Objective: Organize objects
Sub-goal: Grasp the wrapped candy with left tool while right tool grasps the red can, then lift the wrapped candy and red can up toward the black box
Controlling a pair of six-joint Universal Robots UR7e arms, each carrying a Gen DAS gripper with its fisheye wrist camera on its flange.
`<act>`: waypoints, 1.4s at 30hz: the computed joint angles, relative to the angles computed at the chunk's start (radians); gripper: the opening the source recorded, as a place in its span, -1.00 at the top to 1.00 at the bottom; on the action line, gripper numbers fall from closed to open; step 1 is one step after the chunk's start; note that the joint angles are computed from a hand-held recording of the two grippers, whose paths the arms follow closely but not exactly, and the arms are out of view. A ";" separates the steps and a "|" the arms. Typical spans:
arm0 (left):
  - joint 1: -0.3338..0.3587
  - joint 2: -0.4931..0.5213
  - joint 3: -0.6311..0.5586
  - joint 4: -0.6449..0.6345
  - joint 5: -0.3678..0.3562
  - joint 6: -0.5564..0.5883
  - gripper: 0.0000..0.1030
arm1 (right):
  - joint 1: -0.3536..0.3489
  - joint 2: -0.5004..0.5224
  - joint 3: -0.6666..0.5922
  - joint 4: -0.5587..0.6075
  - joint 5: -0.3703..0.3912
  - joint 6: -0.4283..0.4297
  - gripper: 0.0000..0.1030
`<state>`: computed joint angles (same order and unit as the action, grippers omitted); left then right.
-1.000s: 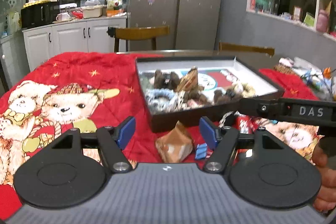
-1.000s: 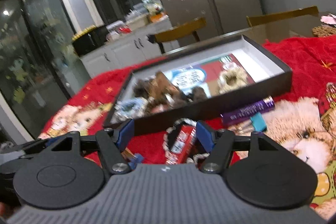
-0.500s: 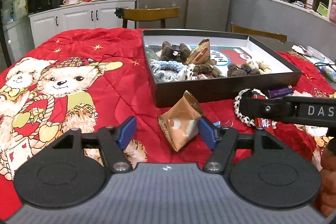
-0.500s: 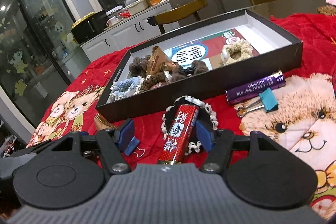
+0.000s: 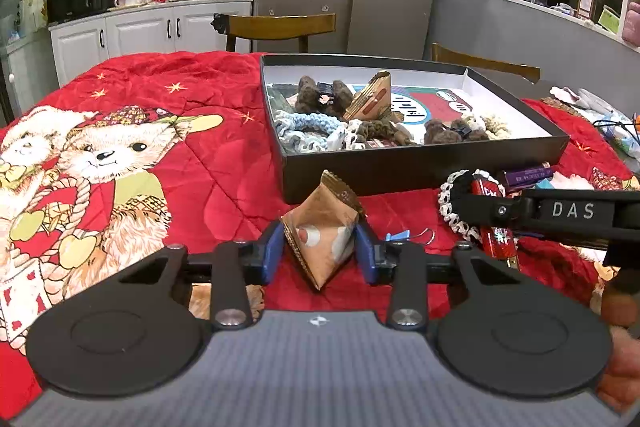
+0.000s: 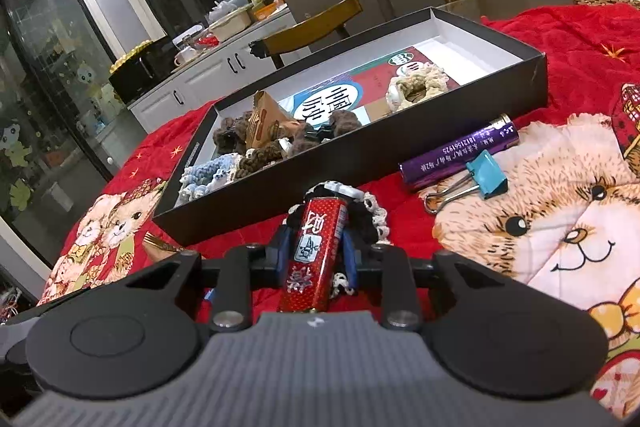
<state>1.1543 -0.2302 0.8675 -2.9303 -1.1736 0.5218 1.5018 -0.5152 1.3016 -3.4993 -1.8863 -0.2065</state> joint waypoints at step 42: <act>-0.006 -0.002 0.041 -0.151 0.033 0.038 0.25 | -0.025 -0.047 0.103 -0.113 0.216 0.018 0.48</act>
<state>1.1482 -0.2322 0.9087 -3.0817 -1.1404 0.5597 1.4766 -0.5619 1.4042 -3.6127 -1.6704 -0.1885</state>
